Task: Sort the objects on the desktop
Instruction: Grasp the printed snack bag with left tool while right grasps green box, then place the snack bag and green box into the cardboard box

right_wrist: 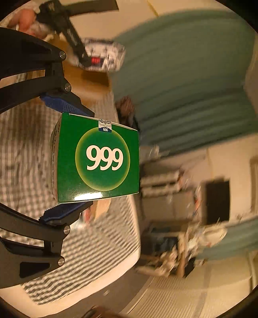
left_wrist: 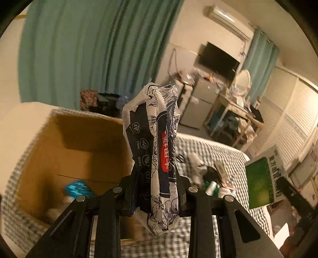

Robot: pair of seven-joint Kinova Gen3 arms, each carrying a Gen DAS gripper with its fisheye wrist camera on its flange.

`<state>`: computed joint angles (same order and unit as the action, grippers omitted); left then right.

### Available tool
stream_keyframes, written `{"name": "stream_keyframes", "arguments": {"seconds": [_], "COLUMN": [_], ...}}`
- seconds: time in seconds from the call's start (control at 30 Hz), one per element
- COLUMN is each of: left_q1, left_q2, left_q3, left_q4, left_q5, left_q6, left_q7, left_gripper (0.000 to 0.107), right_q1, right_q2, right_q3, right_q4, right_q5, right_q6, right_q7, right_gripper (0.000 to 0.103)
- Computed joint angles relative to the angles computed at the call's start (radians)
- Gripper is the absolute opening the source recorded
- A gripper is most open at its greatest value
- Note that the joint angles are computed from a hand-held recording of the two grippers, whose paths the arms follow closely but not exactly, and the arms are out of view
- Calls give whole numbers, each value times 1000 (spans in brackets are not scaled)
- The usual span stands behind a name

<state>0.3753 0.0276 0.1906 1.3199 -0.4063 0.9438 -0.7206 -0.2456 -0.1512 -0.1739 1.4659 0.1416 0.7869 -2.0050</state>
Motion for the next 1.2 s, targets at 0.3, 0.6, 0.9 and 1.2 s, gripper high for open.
{"name": "stream_keyframes", "arguments": {"seconds": [0.3, 0.6, 0.9, 1.2], "left_q1": [-177, -264, -232, -186], "left_q2": [-113, -62, -20, -55], "left_q3": [-72, -107, -91, -54], "left_q4": [100, 178, 177, 187], "left_q5": [151, 281, 154, 88], "left_q6": [-21, -48, -34, -24], "left_q7": [-166, -303, -226, -106], "left_gripper": [28, 29, 102, 103], "right_q1": [-159, -270, -283, -226], "right_q2": [176, 447, 482, 332], "right_q3": [-70, -15, 27, 56], "right_q4": [-217, -450, -423, -264], "right_q5": [6, -136, -202, -163], "right_q6": [19, 114, 5, -42], "right_q7": [-4, 123, 120, 55], "right_gripper": [78, 78, 101, 101]}}
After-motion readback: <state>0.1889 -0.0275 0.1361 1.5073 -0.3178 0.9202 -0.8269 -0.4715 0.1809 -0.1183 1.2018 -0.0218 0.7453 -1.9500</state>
